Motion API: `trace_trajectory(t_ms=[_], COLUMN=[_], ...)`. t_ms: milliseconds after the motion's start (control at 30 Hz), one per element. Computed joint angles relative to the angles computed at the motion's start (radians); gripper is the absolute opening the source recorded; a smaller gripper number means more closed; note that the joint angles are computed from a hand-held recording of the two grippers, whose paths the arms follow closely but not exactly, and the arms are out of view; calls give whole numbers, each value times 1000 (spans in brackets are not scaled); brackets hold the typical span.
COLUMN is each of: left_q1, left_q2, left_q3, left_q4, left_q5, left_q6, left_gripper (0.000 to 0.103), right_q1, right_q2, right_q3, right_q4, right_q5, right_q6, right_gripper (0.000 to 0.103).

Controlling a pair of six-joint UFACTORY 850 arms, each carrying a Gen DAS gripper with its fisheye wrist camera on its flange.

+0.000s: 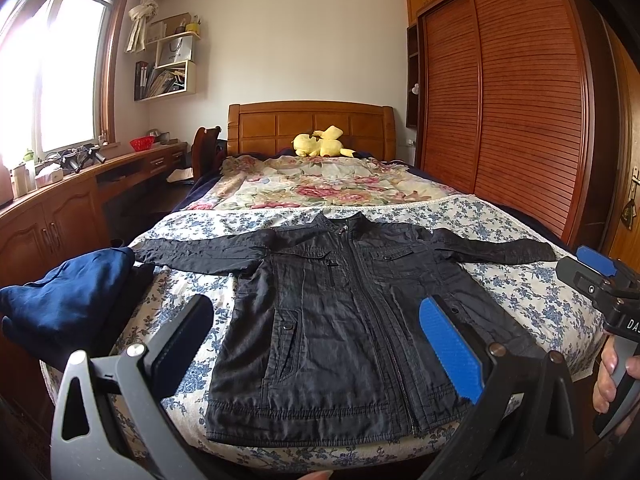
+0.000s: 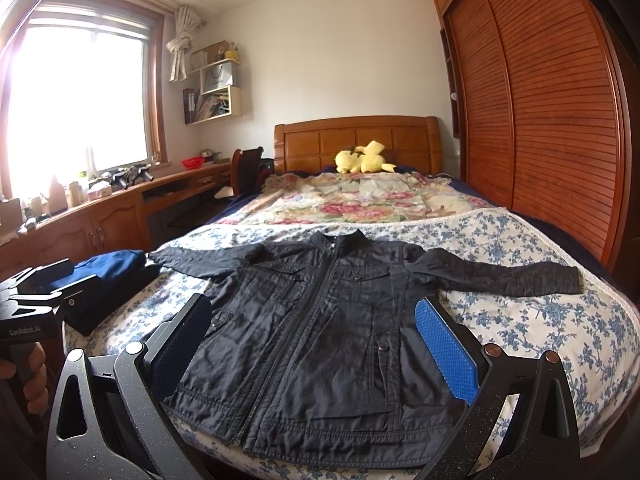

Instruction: Fold large clothes

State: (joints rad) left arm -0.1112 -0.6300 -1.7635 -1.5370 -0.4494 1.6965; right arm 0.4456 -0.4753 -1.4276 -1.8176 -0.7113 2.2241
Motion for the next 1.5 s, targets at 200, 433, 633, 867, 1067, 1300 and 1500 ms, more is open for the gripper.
trace_trajectory(t_ms=[200,433,633,867,1067,1300,1500], left_q1=[1,3,11,18,24,16,14], left_q2=[0,-18,-68,-114,-195,-339,-577], left_q3=[2,-11,-71,-112,-208,-399,-767], left_q4=[0,19,143,225,365,555,787], left_q5=[0,3,-2,22,16,29,-77], left_q6=[0,-20,-155,-229,-370,-549,-825], left_gripper=[103,103,103,103,103,103,103], right_q1=[-2,-1,-8,-23,-43,-87,-129], right_q2=[0,-11,-37,-78,-135,-238,-341], right_q3=[0,-10,-35,-78,-133,-226,-348], right_q4=[0,14,24,45,48,24,30], right_q5=[0,12,47,91,147,259,324], right_q6=[-2,-16,-28,-72,-100,-109,-171], right_gripper=[103,103,103,103,103,103,103])
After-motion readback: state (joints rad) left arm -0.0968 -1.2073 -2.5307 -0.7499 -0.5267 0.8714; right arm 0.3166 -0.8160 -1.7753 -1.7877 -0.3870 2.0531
